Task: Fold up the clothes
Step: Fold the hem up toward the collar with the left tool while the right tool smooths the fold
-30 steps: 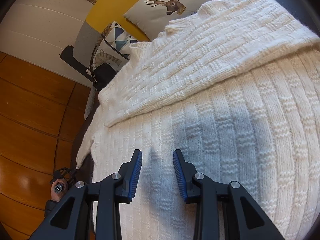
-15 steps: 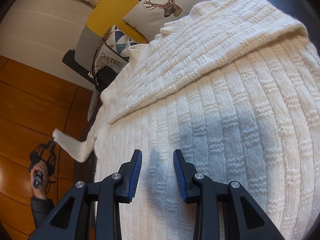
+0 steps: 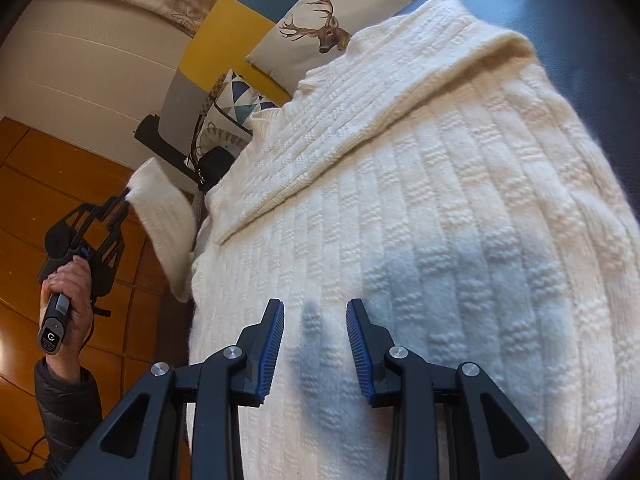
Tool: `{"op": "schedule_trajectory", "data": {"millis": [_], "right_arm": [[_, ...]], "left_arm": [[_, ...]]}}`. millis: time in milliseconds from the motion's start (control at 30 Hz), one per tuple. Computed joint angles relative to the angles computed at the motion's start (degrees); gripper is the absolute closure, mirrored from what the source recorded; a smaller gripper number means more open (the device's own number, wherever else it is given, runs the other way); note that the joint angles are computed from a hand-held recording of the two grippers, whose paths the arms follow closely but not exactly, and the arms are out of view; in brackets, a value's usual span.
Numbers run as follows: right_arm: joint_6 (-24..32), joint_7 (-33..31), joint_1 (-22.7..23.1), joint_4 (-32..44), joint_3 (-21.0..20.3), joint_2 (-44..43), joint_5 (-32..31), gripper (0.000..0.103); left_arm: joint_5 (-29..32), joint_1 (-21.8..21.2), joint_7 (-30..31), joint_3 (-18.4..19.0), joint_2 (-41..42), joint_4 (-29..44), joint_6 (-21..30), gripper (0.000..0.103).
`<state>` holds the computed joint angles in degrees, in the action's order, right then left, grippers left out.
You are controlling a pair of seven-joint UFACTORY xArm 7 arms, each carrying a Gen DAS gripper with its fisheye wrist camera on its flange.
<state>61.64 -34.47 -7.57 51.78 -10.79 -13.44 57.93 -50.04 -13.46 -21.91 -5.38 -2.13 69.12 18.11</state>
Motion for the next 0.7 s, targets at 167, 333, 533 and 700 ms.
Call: {"op": "schedule_trajectory", "data": {"millis": [167,333,533,700], "right_arm": [[0.7,-1.1,-0.3,-0.3,-0.5,-0.2,0.1,0.071],[1.7,-1.7,-0.8,-0.1,-0.8,0.0,0.2,0.071],[2.5,0.1,-1.1,0.9,-0.6,0.7,0.8,0.07],[8.8,2.2,-1.0,4.0,-1.3,4.9,11.6,0.064]], "left_arm": [[10.9,-1.8,-6.4,-2.7,6.0,4.9,3.8,0.097],[10.0,-1.2,-3.8,-5.5,10.4,7.9,8.4,0.081],[-3.4,0.6,8.6,-6.2,5.7,3.3,8.0,0.076],[-15.7,-1.7,19.2,-2.4,-7.6,-9.2,4.2,0.073]]}}
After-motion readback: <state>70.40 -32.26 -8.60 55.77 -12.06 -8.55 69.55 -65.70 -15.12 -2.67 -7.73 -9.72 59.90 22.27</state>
